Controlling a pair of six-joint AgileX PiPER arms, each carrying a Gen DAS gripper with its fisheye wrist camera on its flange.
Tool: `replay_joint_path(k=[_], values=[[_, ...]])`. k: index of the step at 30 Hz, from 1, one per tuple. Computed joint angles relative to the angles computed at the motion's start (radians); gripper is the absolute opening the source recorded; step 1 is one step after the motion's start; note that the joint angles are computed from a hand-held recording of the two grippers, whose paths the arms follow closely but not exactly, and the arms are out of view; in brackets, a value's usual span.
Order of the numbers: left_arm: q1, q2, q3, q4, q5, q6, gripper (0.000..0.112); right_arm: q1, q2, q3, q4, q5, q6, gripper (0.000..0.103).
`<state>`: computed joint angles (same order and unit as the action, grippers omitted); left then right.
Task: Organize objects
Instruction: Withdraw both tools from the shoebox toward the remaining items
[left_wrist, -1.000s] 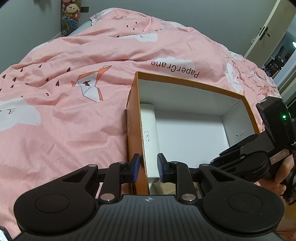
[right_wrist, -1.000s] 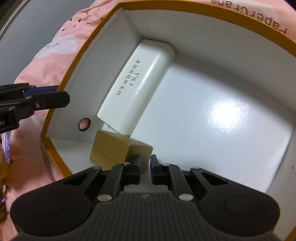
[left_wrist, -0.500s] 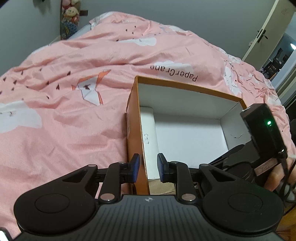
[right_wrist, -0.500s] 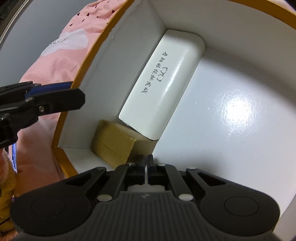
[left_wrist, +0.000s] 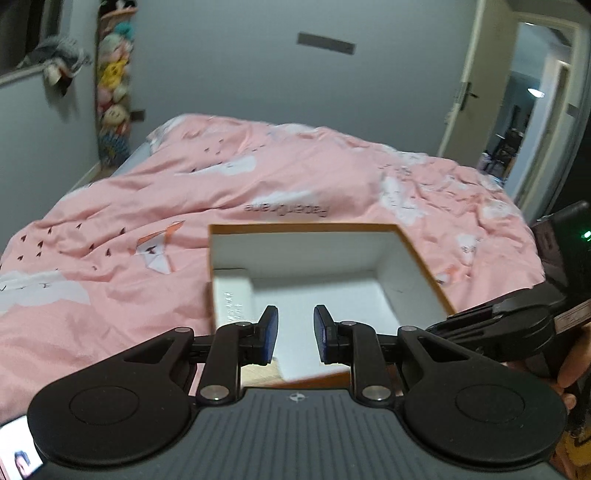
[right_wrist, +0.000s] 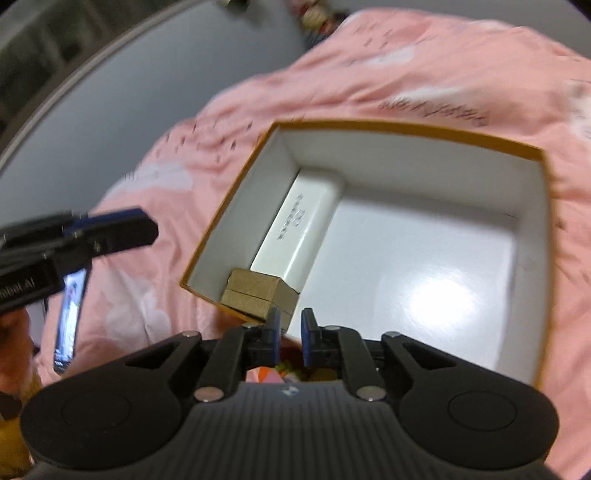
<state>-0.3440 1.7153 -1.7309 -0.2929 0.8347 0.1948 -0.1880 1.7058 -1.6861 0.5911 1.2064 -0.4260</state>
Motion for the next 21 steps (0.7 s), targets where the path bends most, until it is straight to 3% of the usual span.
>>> replay_joint_path(k=[4, 6, 10, 12, 13, 14, 15, 21], values=[[-0.054, -0.062, 0.128, -0.008, -0.029, 0.018, 0.027, -0.068, -0.224, 0.280, 0.045, -0.130, -0.025, 0.014], [-0.071, -0.070, 0.168, -0.020, -0.028, 0.023, 0.027, -0.112, -0.332, 0.405, 0.057, -0.178, -0.035, 0.020], [-0.086, -0.083, 0.238, -0.038, -0.003, 0.000, 0.027, -0.202, -0.486, 0.579, 0.075, -0.212, -0.058, 0.021], [-0.095, -0.088, 0.274, -0.029, -0.002, -0.010, 0.027, -0.229, -0.533, 0.644, 0.068, -0.217, -0.065, 0.023], [-0.103, -0.097, 0.295, -0.014, -0.003, -0.028, 0.027, -0.225, -0.541, 0.666, 0.054, -0.223, -0.053, 0.028], [-0.111, -0.097, 0.306, 0.010, 0.002, -0.054, 0.027, -0.216, -0.545, 0.686, 0.043, -0.230, -0.031, 0.039], [-0.120, -0.111, 0.331, 0.026, 0.001, -0.071, 0.027, -0.212, -0.549, 0.707, 0.036, -0.228, -0.014, 0.041], [-0.121, -0.122, 0.386, 0.004, 0.007, -0.073, 0.027, -0.213, -0.582, 0.798, 0.061, -0.242, -0.029, 0.043]])
